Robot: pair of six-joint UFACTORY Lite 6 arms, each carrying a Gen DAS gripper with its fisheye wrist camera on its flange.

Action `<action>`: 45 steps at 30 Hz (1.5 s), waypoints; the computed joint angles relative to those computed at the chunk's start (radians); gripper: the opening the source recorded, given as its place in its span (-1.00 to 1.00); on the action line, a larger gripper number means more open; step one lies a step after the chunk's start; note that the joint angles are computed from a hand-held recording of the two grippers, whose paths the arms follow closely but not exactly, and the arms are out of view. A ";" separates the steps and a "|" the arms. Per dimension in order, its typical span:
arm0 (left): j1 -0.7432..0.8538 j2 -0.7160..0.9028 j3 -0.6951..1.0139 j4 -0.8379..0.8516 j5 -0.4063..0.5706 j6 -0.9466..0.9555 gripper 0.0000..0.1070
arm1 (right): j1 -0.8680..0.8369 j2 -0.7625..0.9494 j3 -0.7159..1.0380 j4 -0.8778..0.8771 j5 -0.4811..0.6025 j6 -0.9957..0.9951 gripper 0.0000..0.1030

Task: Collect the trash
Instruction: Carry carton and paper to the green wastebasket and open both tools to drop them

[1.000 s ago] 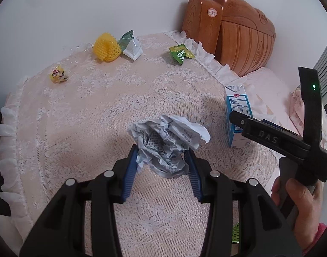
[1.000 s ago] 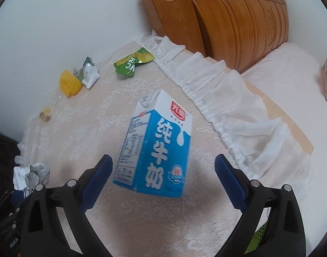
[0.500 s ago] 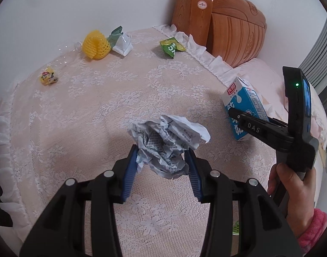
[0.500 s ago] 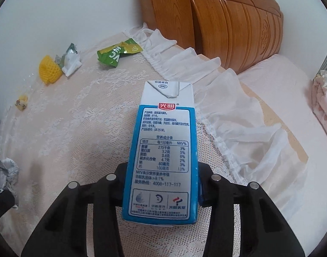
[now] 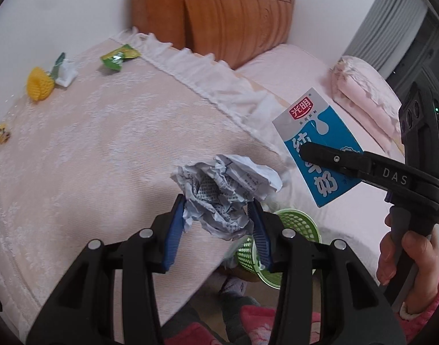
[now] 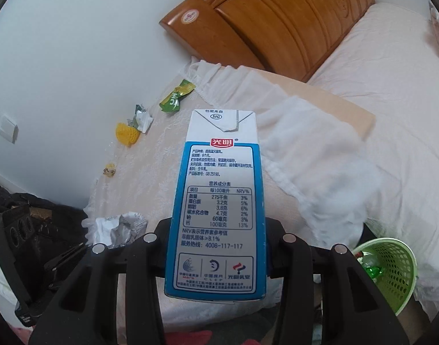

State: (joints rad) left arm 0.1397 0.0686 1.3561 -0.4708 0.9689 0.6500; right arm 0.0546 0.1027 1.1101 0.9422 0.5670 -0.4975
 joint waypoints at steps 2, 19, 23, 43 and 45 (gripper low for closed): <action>-0.098 -0.043 -0.059 0.011 -0.016 -0.034 -0.19 | -0.085 -0.158 -0.156 -0.062 0.022 0.011 -0.16; -0.771 0.126 -0.174 0.132 -0.200 -0.404 0.46 | -0.877 -0.370 -0.474 -0.111 0.309 -0.425 -0.16; -0.787 0.097 -0.182 0.163 -0.208 -0.442 0.57 | -0.963 -0.298 -0.454 -0.110 0.345 -0.513 -0.16; -0.653 -0.073 -0.085 0.285 -0.139 -0.557 0.73 | -0.864 -0.341 -0.525 -0.214 0.217 -0.413 0.86; -0.633 -0.074 -0.087 0.276 -0.132 -0.551 0.73 | -0.856 -0.343 -0.522 -0.218 0.197 -0.406 0.91</action>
